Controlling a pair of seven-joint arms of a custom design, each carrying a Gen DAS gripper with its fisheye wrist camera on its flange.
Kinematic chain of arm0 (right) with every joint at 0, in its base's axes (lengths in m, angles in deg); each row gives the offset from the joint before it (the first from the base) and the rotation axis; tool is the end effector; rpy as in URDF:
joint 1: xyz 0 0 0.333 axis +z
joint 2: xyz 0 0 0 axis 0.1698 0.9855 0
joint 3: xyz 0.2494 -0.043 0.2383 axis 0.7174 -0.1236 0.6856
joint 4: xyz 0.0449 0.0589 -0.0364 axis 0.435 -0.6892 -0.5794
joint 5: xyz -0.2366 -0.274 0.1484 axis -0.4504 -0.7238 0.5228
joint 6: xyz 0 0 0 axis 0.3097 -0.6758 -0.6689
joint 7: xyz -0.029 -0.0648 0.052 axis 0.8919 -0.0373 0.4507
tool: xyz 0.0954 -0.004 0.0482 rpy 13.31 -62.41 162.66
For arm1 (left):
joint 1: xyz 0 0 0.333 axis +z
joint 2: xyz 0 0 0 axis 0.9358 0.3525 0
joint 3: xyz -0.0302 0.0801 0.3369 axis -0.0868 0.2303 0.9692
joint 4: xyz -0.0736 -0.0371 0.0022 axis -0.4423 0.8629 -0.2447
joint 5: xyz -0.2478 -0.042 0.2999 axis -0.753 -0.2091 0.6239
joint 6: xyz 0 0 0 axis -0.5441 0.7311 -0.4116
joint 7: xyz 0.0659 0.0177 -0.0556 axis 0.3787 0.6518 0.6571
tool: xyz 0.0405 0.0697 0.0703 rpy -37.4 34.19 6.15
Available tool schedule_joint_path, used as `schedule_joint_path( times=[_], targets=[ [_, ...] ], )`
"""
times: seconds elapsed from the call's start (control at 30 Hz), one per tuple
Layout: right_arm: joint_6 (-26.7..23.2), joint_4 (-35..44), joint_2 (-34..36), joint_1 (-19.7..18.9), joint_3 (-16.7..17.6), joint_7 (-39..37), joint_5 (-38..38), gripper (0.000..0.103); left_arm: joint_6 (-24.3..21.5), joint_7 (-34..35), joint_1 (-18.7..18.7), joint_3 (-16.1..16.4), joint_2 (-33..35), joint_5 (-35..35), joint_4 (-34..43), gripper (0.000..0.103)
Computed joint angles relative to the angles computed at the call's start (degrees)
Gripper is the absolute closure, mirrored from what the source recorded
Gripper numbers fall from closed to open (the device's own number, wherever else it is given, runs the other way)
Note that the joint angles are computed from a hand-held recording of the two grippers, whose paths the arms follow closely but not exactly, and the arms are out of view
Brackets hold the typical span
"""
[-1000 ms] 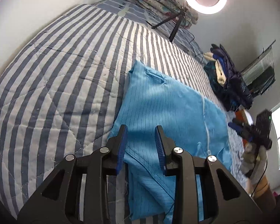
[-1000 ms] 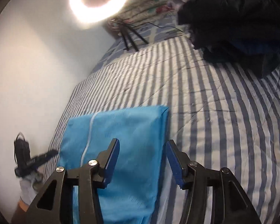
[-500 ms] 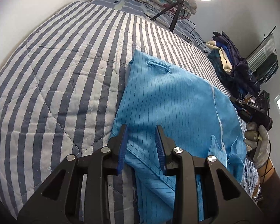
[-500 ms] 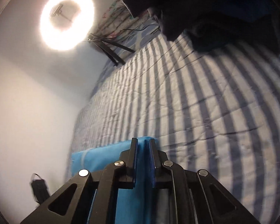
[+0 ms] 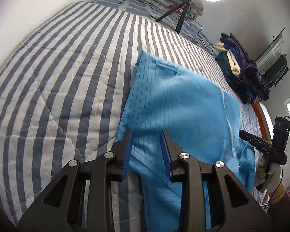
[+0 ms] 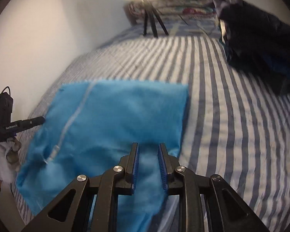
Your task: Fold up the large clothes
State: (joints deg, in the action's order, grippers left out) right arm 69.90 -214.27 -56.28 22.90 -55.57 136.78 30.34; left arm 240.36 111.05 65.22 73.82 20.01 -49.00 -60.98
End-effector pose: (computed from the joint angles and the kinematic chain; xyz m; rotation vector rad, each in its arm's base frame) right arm 0.5143 0.0822 0.5072 -1.8621 1.7826 -0.2223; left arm 0.6081 -0.1329 0.5162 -2.0554 2.0424 -1.0767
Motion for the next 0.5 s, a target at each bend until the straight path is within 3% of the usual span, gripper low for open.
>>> schedule_joint_path(
  times=[0.13,0.17,0.23,0.3,0.43,0.5],
  targets=[
    [-4.04,0.33,-1.85,-0.12,-0.90,-1.50,0.23,0.084,-2.22,2.46,0.72,0.25,-1.15,-2.06,-0.01,0.073],
    [-4.86,0.12,-2.90,-0.01,-1.65,-2.58,2.03,0.083,-3.27,3.30,1.17,0.46,-1.31,-3.78,0.43,0.063],
    [-4.83,-0.07,-3.88,0.45,-3.49,-4.83,7.57,0.065,-5.18,3.61,2.07,1.05,-1.14,-6.61,1.49,0.039],
    [-4.58,-0.04,-4.12,0.32,-4.95,-6.71,11.89,0.041,-7.14,4.50,3.26,1.47,-0.46,-11.23,2.75,0.037],
    [-11.20,3.99,0.48,-0.98,-7.27,-10.84,21.46,0.039,-18.43,5.56,6.96,1.93,3.96,-20.62,8.00,0.037],
    [-14.24,4.58,1.57,-2.51,-7.45,-12.06,25.66,0.039,-21.79,5.34,8.46,1.76,5.69,-23.57,9.46,0.037]
  ],
)
